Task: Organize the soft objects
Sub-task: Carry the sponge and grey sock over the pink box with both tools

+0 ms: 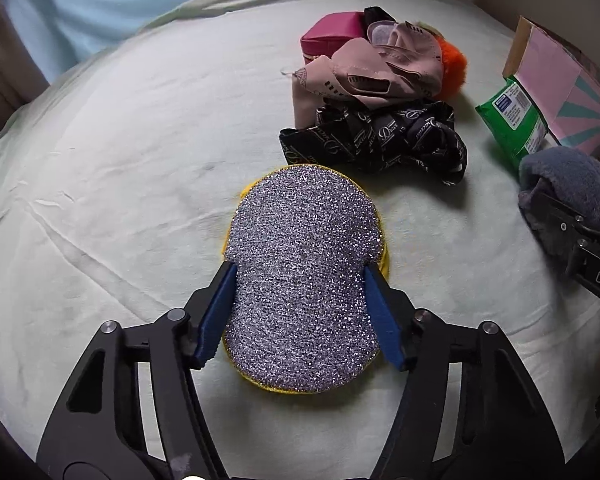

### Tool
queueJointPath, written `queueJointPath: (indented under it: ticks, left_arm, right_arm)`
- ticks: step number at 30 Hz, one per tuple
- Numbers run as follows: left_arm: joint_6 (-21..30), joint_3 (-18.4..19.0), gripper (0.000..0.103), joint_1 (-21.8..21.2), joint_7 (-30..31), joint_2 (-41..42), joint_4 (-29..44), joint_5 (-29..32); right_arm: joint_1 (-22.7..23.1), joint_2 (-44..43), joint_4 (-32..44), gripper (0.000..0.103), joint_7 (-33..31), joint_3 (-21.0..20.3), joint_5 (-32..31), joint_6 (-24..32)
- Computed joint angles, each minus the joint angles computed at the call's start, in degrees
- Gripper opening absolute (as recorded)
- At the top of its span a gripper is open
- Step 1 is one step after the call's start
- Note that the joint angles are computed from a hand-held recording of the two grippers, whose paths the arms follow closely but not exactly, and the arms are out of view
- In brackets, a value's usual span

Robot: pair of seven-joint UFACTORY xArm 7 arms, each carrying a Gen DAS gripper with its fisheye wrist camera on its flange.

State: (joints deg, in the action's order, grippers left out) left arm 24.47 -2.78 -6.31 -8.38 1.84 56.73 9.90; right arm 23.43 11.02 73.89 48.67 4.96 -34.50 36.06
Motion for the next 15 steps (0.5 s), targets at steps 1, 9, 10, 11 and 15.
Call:
queueJointPath:
  ticks: [1,9,10,11,15]
  left_arm:
    - [0.1,0.0,0.054,0.1,0.3,-0.1,0.0,-0.2]
    - [5.0,0.0,0.044,0.5,3.1,-1.9,2.5,-4.9]
    - [5.7,-0.1,0.044,0.4,3.1,-2.5,2.9,-5.1]
    - [6.3,-0.2,0.044,0.4,2.9,-3.2,3.2,-5.2]
    - [9.6,-0.9,0.044,-0.1,1.9,-5.7,5.3,-5.2]
  right_arm:
    - [0.1,-0.3,-0.1,0.059,0.3,0.0,-0.2,-0.1]
    - [-0.6,-2.7,0.3,0.053,-0.3,0.9,1.8,0.5]
    - [-0.7,-3.2,0.5,0.053,-0.8,1.1,2.3,0.9]
    - [-0.8,-3.8,0.8,0.053,-1.3,1.3,2.8,1.3]
    - [-1.7,-6.1,2.0,0.053,-3.5,2.0,5.0,3.0]
